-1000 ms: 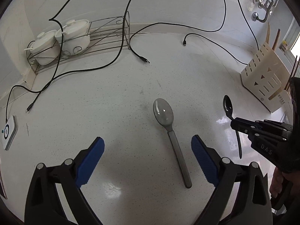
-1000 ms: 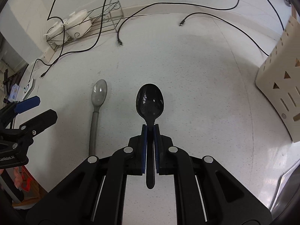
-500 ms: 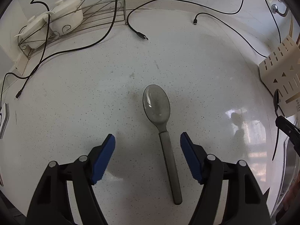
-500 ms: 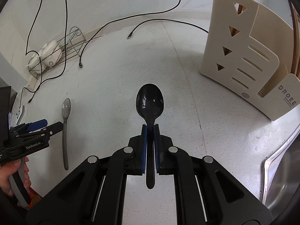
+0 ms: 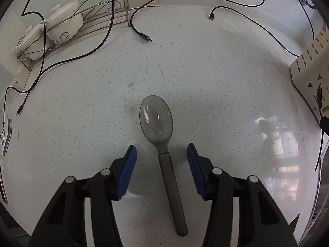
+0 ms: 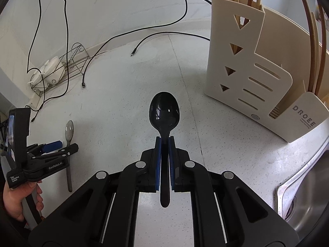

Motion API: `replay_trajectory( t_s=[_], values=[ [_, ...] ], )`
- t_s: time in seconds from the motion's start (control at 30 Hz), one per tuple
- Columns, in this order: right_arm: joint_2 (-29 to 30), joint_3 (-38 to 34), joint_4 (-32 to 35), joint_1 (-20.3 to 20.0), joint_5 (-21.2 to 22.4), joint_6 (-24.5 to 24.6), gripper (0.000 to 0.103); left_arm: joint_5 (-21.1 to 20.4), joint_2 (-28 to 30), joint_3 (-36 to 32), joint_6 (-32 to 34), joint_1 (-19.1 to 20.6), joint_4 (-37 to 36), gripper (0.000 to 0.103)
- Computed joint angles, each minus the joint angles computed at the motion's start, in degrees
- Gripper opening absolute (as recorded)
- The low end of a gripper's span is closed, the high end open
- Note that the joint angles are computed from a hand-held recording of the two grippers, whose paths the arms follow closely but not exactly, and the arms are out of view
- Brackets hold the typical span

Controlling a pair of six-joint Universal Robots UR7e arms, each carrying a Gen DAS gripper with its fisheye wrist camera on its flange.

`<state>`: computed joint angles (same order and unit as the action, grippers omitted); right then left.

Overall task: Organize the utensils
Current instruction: 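Grasp the clear spoon handle with the left gripper while the right gripper holds the black spoon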

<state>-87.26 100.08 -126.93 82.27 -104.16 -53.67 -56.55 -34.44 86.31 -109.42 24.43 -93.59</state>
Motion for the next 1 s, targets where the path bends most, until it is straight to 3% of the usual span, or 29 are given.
replay_trajectory(
  t_s=[0.1, 0.3, 0.37, 0.47, 0.63, 1.0],
  values=[
    [0.2, -0.43, 0.11, 0.06, 0.51, 0.01, 0.007, -0.05, 0.03, -0.31, 0.83, 0.01, 0.26, 0.028],
    [0.61, -1.16, 1.22, 0.29, 1.24, 0.88, 0.007, -0.16, -0.56, 0.68, 1.65, -0.12, -1.16, 0.025],
    [0.61, -1.26, 1.14, 0.4, 1.55, 1.04, 0.007, -0.14, -0.79, 0.98, 2.2, -0.05, -1.54, 0.017],
    [0.57, -1.17, 0.95, 0.58, 1.63, 1.11, 0.007, -0.51, -1.16, 1.54, 2.5, -0.45, -2.1, 0.012],
    [0.12, -0.65, 0.68, 0.97, 1.67, 0.97, 0.007, -0.54, -1.98, 3.24, 4.4, -0.76, -5.69, 0.012],
    [-1.07, 0.32, -1.21, 1.44, 2.19, 2.09, 0.007, 2.56, -3.06, 3.13, 4.25, -2.48, -3.77, 0.012]
  ],
)
